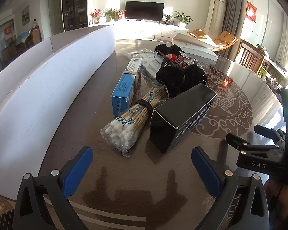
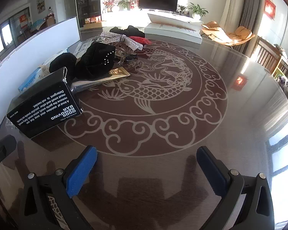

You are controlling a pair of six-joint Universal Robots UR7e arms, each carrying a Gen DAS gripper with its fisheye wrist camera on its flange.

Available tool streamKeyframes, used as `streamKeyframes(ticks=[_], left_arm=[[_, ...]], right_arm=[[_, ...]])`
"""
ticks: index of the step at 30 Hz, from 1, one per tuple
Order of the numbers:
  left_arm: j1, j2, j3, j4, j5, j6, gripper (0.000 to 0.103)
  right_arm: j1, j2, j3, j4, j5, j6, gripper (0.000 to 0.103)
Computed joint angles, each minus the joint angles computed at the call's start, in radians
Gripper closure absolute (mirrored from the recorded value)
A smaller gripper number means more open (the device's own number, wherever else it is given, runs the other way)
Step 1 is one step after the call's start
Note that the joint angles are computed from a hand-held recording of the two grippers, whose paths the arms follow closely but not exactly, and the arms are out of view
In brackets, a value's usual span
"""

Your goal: Organize objects

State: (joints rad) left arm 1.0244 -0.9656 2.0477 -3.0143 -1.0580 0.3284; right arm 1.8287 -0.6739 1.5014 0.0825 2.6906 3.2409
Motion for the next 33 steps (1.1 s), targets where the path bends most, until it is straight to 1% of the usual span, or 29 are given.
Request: streamKeyframes(ticks=[3,4,7,9,14,20,24,28,33], left_arm=[[0.0,0.002,0.0,0.001,0.001,-0.006,0.0],[0.0,0.002,0.0,0.0,0.001,-0.006,0.0],[0.002,-0.002,-0.001,0.002,-0.001,-0.014,0.0],[0.005,-0.005,-0.003,0.01,0.001,-0.023,0.0],[0.013,-0.013,-0.01,0.029,-0.025,-0.055,0.0],[0.001,-0.017,0.01,0.001,-0.025,-0.019,0.0],[-0.006,-0.016,0.018,-0.019,0.001,-0.005,0.0],[0.002,-0.026,0.015,-0.011,-0.026,-0.025,0.0],[0.0,-0.024,0.016,-0.007,-0.02,-0.021,0.0]], right_arm=[[-0.028,-0.025,0.004,-0.024,-0.026,-0.001,0.0],[-0.032,-0.024,-0.005,-0.015,-0.023,0.009,0.0],[-0.032,-0.014,-0.027,0.007,-0.015,0.028,0.0],[-0.033,-0.02,-0.017,-0.004,-0.016,0.022,0.0],[-0.034,-0.018,-0.024,0.007,-0.017,0.027,0.0],[-0.034,-0.018,-0.024,0.006,-0.017,0.026,0.0],[-0.033,-0.019,-0.023,0.005,-0.017,0.025,0.0],[-0.033,-0.02,-0.021,0.006,-0.017,0.026,0.0],[-0.033,-0.02,-0.022,0.005,-0.017,0.024,0.0]])
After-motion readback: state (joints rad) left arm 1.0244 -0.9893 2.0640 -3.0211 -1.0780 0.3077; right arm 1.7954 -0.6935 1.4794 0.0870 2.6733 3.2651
